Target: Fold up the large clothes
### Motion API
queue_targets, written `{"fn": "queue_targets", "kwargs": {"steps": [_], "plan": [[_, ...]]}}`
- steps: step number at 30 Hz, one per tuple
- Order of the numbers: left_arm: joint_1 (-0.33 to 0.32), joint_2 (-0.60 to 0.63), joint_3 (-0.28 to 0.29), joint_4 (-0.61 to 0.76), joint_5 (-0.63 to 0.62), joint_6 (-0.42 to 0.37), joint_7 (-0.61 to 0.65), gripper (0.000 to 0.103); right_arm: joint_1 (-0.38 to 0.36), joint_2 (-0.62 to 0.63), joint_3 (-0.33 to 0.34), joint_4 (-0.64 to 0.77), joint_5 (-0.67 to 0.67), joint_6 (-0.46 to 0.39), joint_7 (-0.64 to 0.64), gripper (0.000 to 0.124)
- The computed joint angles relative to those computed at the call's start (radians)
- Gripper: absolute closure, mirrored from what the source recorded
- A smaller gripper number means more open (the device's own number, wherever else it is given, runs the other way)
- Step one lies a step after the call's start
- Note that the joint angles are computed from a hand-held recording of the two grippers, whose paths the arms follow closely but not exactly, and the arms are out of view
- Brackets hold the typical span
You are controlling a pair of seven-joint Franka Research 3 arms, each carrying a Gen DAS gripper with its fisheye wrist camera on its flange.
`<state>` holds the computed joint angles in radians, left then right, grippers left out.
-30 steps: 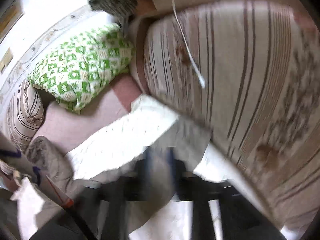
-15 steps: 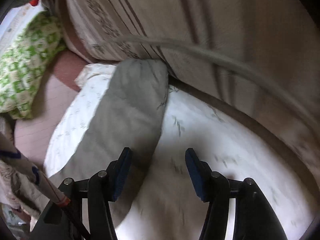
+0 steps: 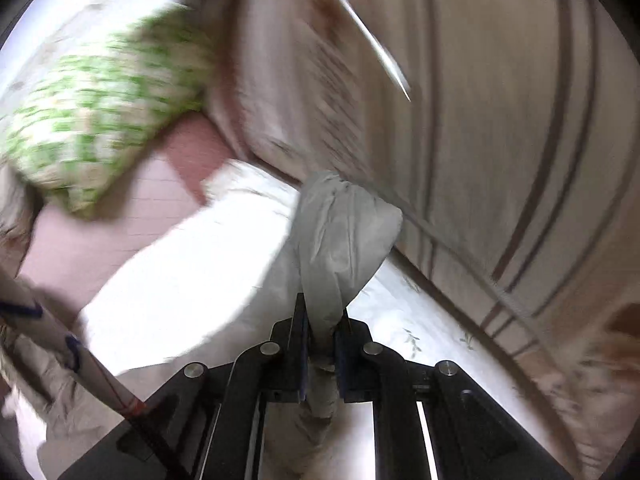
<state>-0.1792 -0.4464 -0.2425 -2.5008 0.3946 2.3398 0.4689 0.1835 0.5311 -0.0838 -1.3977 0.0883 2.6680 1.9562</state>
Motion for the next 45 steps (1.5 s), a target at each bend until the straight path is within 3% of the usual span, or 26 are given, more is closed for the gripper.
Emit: {"fn": "queue_targets", "kwargs": {"steps": [8,14,22,30,34,36,41,45], "plan": [[0.002,-0.209,-0.033,-0.098,0.049,-0.061,-0.062,0.038,0.081,-0.270,0.103,-0.162,0.011,0.091,-0.141,0.113],[-0.011,-0.376,-0.021,-0.185,0.041,-0.097,-0.091,0.038,0.182,-0.302,0.192,-0.139,0.058,0.060,-0.252,0.113],[0.010,-0.552,-0.005,-0.292,0.050,-0.157,-0.112,0.038,0.376,-0.155,0.252,0.006,0.034,-0.041,-0.324,0.114],[0.060,-0.651,0.052,-0.377,0.040,-0.145,-0.079,0.038,0.549,0.153,0.201,0.318,-0.062,-0.221,-0.305,0.114],[0.088,-0.657,0.065,-0.394,0.026,-0.130,-0.068,0.038,0.576,0.225,0.192,0.384,-0.067,-0.300,-0.321,0.108],[0.099,-0.649,0.065,-0.389,0.020,-0.120,-0.064,0.038,0.569,0.226,0.200,0.377,-0.050,-0.313,-0.344,0.098],[0.123,-0.609,0.069,-0.352,0.032,-0.067,-0.030,0.038,0.481,0.074,0.279,0.159,0.088,-0.227,-0.475,0.076],[0.156,-0.496,0.087,-0.291,0.054,0.037,0.022,0.038,0.446,-0.044,0.269,0.003,0.135,-0.153,-0.510,0.075]]}}
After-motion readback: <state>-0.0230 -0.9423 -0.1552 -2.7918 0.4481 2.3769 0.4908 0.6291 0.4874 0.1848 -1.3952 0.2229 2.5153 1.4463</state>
